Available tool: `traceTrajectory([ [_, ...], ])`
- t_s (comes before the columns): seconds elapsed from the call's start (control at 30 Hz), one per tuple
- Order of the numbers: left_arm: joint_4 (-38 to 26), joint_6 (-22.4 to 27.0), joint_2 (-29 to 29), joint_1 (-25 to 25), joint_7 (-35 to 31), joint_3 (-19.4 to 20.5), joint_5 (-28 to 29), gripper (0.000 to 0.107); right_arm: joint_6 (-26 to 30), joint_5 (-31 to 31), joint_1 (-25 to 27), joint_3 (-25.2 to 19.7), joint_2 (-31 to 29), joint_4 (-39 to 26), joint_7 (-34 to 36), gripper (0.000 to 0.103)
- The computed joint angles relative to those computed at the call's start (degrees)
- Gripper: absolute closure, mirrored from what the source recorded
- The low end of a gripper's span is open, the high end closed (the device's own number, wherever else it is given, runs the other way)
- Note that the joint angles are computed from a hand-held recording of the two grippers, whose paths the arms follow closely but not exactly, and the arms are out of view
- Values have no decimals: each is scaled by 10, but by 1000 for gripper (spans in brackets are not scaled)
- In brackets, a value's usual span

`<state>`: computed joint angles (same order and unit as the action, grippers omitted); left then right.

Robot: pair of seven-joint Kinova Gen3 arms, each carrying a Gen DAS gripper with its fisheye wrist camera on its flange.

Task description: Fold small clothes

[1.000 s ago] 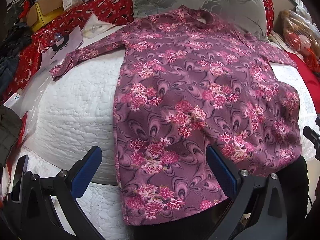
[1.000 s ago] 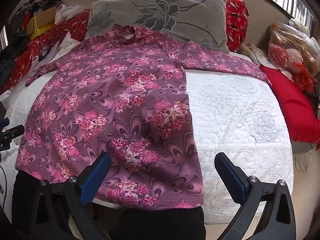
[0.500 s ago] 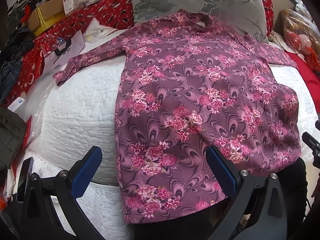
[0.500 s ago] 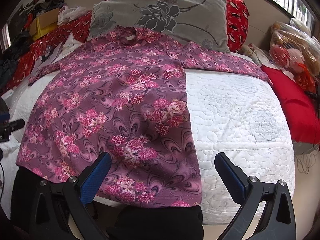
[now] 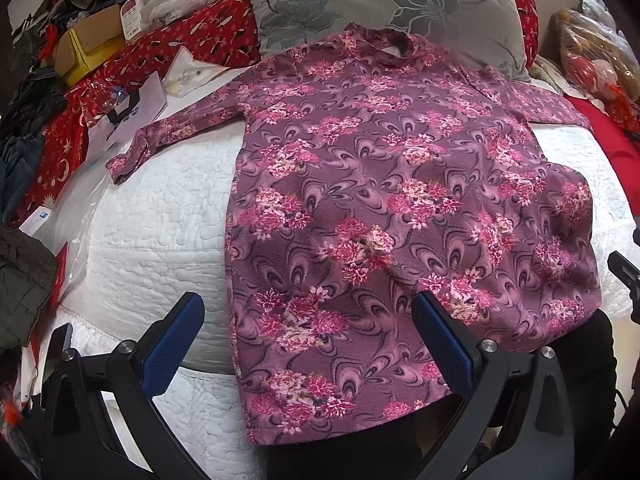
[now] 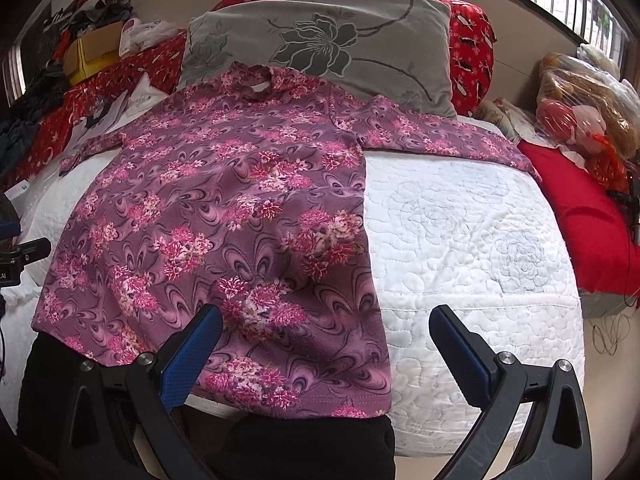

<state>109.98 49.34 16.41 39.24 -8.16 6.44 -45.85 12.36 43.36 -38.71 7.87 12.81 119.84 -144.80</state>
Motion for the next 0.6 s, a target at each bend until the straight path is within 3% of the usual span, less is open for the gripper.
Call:
traceTrajectory([
  [0.4,27,-29,-20,9,36,10,-30,4,-1,37,-11,6,-14,13,-44,0],
  [0.6,39,-34,-31,10,57,15,-34,4,11,100,-17,-5,-31,23,-108,0],
])
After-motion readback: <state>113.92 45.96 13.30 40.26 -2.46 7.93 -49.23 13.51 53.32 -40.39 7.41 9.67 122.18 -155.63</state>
